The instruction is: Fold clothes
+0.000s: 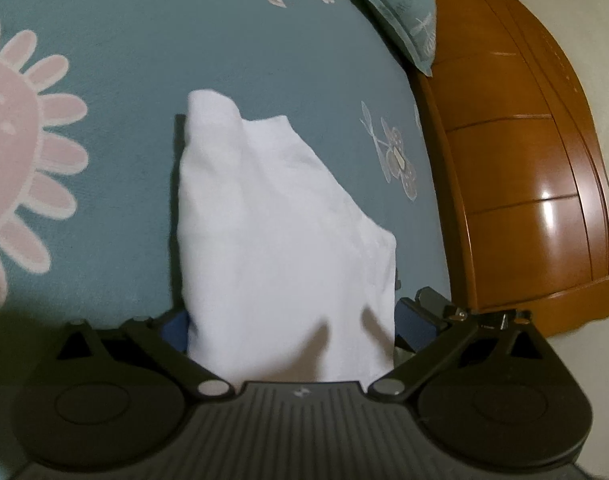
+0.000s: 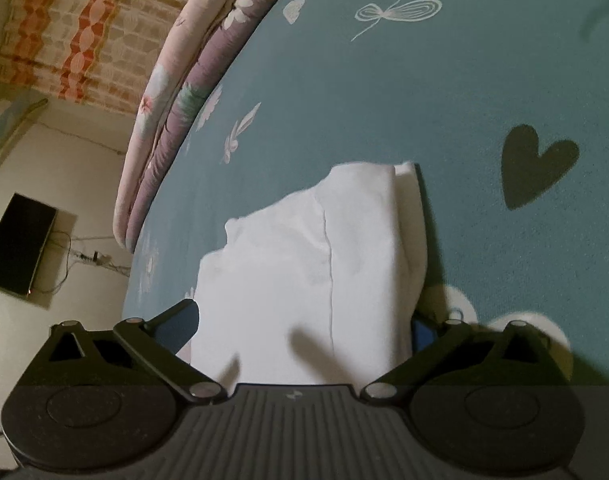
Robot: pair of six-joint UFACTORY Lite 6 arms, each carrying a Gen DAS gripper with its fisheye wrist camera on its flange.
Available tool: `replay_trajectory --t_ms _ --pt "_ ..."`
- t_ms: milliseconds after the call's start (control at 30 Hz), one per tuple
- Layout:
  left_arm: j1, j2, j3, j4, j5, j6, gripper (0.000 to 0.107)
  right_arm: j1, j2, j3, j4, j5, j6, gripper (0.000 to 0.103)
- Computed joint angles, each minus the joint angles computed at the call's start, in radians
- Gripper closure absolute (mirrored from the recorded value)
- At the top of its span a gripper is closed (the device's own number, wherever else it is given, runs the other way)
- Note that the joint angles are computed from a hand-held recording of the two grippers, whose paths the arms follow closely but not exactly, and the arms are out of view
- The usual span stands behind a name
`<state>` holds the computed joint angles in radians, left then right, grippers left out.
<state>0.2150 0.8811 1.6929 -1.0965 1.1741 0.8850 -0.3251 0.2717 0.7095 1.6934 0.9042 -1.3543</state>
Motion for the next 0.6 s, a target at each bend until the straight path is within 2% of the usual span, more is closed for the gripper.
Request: replay_trajectory --t_ms 133,267,433,600 --pt "0.068 -0.028 -0.105 -0.041 0.047 0.084 0.007 -0.067 -0.097 -0.152 -0.012 0.062 -0.036 0.000" --pt "0.066 0.002 -0.063 -0.042 0.057 0.060 0.007 -0.096 -0.155 -0.249 0.036 0.086 -0.090 0.000" --pt "0.035 0.031 0.010 -0.027 0.039 0.023 0.007 -0.080 -0.084 -0.198 0.092 0.112 -0.146 0.000" --pt "0.060 0.041 -0.006 -0.064 0.058 0.068 0.008 -0.187 0.080 -0.132 0.065 0.296 -0.197 0.000"
